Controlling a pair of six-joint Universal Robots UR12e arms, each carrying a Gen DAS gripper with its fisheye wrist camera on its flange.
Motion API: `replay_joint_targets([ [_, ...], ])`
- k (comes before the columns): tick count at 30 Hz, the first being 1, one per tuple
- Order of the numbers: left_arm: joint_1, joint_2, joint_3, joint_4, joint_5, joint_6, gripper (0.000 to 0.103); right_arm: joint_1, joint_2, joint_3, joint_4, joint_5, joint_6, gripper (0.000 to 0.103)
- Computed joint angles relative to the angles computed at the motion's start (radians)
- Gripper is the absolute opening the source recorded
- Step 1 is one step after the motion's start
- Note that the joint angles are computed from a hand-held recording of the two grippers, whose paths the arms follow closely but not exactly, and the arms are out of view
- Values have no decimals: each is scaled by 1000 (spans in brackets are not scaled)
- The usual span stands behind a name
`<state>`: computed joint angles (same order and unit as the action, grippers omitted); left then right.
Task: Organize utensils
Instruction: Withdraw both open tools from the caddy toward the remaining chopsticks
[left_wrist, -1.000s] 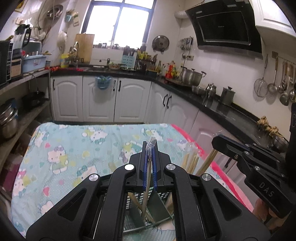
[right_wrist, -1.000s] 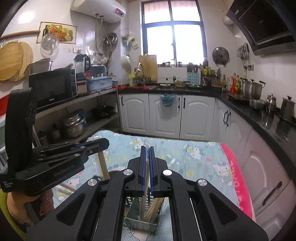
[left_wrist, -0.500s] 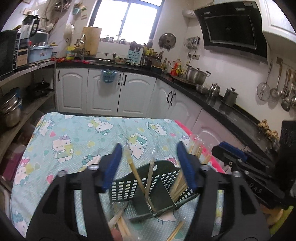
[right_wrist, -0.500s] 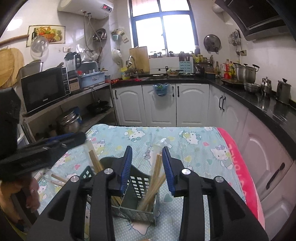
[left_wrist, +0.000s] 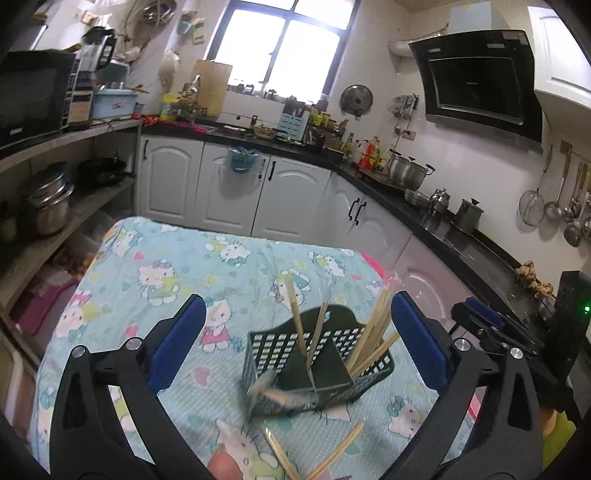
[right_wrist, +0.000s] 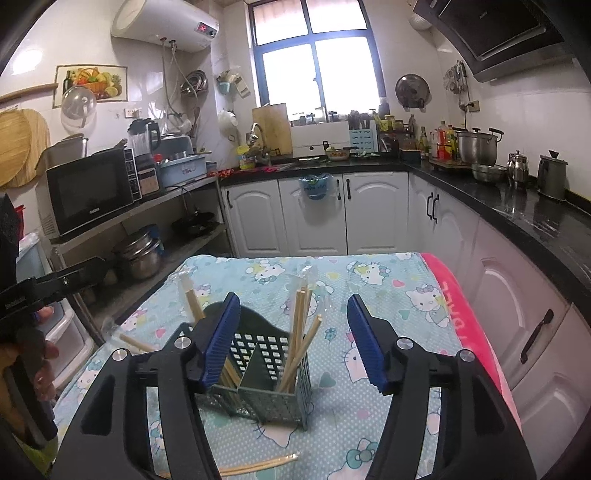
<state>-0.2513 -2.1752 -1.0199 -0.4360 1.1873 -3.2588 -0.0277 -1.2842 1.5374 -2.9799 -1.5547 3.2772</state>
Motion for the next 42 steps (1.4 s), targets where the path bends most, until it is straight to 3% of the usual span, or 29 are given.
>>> replay_joint_targets([
  [6, 2, 35, -59, 9, 36, 4, 93, 3, -24, 29, -10, 6, -11, 62],
  [18, 13, 89, -168, 22, 20, 7, 93, 12, -57, 87, -11, 14, -25, 64],
  [42, -5, 93, -237, -106, 45, 109, 93, 38, -54, 150, 102, 29, -111, 64],
])
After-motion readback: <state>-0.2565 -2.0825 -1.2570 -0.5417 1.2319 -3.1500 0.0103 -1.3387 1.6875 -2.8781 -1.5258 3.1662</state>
